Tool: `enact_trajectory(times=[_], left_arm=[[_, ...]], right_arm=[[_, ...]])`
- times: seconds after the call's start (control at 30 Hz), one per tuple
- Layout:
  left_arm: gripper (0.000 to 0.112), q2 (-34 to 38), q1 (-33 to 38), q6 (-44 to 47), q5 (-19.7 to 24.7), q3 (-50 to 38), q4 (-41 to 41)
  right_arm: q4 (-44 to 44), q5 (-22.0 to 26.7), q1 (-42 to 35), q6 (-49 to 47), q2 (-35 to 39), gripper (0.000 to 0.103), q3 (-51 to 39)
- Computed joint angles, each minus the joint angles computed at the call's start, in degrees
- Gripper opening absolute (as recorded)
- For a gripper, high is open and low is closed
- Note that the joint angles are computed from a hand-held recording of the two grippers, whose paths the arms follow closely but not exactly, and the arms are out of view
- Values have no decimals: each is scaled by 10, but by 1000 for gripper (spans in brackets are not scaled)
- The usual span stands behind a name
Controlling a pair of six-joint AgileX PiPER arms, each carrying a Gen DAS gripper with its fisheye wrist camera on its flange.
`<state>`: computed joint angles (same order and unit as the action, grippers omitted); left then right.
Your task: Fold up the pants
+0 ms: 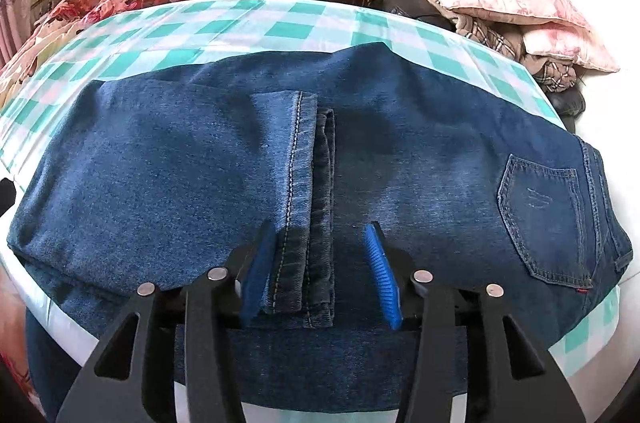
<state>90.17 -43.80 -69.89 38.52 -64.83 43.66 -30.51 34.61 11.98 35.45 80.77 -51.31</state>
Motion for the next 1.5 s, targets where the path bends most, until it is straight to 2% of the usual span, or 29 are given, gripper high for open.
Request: enact_trajectory(times=[0.1, 0.2, 0.27, 0.3, 0.33, 0.4, 0.5, 0.6, 0.73, 0.77, 0.8, 0.83, 0.87, 0.9, 0.97, 1.1, 1.2, 1.27, 1.33, 1.4, 1.47, 1.5], left_arm=[[100, 31, -1, 12, 8, -27, 7], [100, 56, 11, 84, -1, -41, -37], [97, 76, 8, 77, 28, -48, -31], [90, 91, 9, 82, 53, -58, -37], [89, 95, 15, 81, 56, -54, -44], [88, 75, 31, 57, 25, -21, -49], [87, 60, 44, 42, 3, 7, -54], [86, 49, 49, 37, -15, 24, -56], [84, 50, 42, 37, -9, 23, -44], [78, 49, 41, 43, -8, 21, -46], [57, 46, 37, 43, -4, 19, -40], [48, 44, 33, 43, 3, 12, -30], [41, 44, 28, 45, 13, 1, -19], [36, 42, 30, 61, 8, -13, -18], [35, 52, 44, 115, -5, -51, -41], [35, 145, 77, 267, 14, -194, -135], [35, 237, 97, 373, 70, -316, -206], [37, 277, 109, 387, 100, -366, -221], [37, 285, 127, 399, 89, -375, -250], [37, 274, 128, 385, 79, -358, -235], [37, 244, 129, 355, 58, -317, -215], [40, 210, 132, 328, 33, -271, -207]], right_arm=[[6, -1, -5, -5, 1, 51, -1], [-1, 1, -5, 1, 0, 55, 0], [-6, 2, -4, 5, -1, 56, 1], [-13, 4, -2, 10, -1, 58, 2], [-20, 5, 1, 14, -1, 58, 2], [-19, 19, 6, 8, 0, 57, -5], [-38, 36, 19, 21, -10, 57, -14], [31, -9, -5, -48, -18, 57, -32], [101, -23, -32, -112, 33, 56, -98], [106, -19, -36, -118, 54, 49, -121], [104, -14, -38, -118, 73, 40, -137], [101, -3, -39, -120, 96, 35, -154], [107, 11, -41, -130, 118, 23, -170], [119, 20, -45, -142, 133, 22, -179], [121, 0, -51, -146, 136, 23, -165], [64, -8, -34, -104, 129, 23, -145], [69, -8, -36, -105, 128, 23, -144], [61, -9, -34, -98, 127, 23, -141], [62, -9, -35, -101, 127, 23, -141], [67, -10, -37, -106, 126, 23, -141], [64, -11, -36, -104, 125, 23, -139], [60, -13, -36, -101, 124, 23, -137]])
